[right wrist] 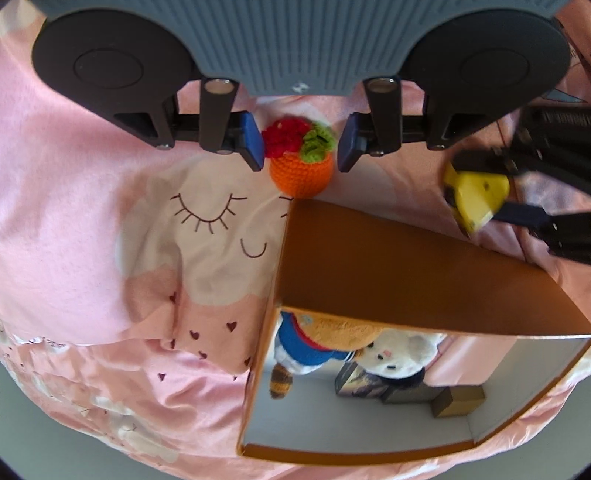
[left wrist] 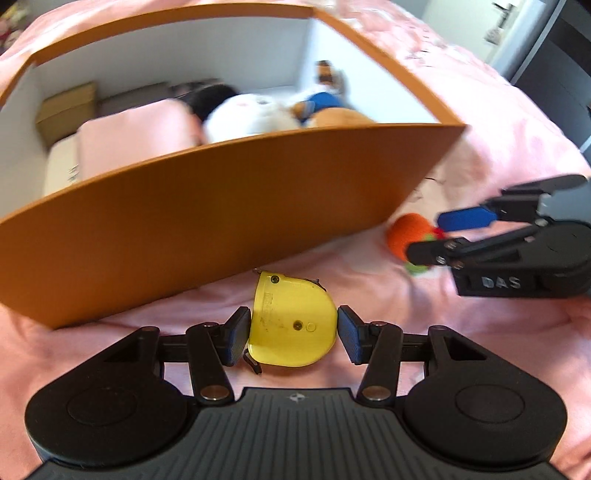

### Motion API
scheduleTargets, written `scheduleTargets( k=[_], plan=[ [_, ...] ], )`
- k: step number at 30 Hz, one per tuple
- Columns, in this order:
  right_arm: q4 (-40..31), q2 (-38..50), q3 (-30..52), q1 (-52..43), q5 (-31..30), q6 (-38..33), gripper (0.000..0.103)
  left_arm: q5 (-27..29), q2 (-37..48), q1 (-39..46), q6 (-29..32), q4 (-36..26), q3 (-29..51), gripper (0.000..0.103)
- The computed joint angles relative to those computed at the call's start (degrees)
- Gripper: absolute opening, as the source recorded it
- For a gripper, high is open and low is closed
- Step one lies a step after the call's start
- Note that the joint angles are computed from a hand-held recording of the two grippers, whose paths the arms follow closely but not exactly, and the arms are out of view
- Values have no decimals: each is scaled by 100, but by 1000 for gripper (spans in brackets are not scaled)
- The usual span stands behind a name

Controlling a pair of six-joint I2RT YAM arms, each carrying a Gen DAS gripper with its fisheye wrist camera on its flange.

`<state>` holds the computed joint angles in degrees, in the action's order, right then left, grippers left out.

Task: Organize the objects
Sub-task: 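Grasp the yellow tape measure with the left tool while the right grasps the orange crocheted fruit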

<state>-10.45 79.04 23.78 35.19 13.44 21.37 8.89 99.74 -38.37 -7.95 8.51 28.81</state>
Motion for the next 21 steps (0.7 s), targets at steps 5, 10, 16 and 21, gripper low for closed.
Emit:
scheduleTargets(
  k=[5, 10, 16, 21],
  plan=[
    [265, 411, 59, -150, -117, -122, 51, 12, 214, 79, -191, 13, 63, 59],
    [416, 678, 88, -314, -197, -100, 52, -38, 114, 28, -156, -45, -1, 62],
    [579, 823, 23, -494, -279, 20, 48, -62, 171, -63, -87, -116, 55, 64],
    [700, 830, -55, -565, -351, 83, 47, -94, 177, -77, -25, -216, 83, 58]
  ],
)
